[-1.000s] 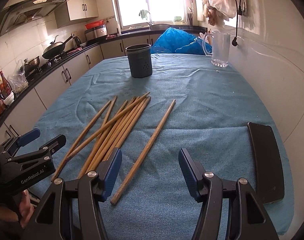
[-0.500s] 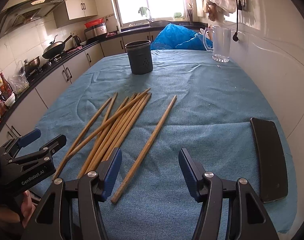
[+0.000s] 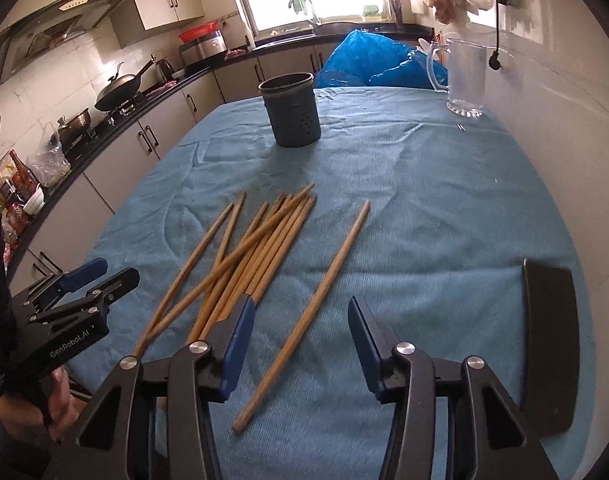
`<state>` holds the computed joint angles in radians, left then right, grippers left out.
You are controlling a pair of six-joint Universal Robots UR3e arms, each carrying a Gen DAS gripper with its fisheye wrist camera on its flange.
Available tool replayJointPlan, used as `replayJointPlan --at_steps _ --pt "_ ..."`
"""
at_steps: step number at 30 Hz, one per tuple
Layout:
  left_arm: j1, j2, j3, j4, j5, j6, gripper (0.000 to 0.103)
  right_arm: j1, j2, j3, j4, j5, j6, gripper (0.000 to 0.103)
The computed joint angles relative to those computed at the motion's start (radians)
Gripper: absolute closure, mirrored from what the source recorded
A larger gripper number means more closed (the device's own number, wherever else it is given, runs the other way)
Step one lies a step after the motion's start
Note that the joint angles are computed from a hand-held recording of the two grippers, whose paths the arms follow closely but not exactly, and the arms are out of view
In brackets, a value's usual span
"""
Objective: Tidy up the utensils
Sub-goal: 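Close the left tool on one wooden chopstick while the right tool grasps another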
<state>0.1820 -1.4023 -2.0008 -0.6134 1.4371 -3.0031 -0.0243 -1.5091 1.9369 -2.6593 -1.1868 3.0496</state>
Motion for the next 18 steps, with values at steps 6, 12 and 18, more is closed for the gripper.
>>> replayJointPlan --at_steps 6,12,18 --pt "0.035 -0.201 0.284 -0.251 -0.125 0.039 0.066 -0.048 0.132 -0.268 0.244 0.077 0.006 0.061" --pt "-0.032 -0.419 0.529 -0.359 -0.089 0.016 0.069 -0.055 0.358 -0.610 0.494 0.093 0.030 0.067" --pt "-0.099 -0.560 0.686 -0.418 -0.042 0.013 0.076 -0.042 0.543 -0.886 0.680 0.065 0.058 0.069"
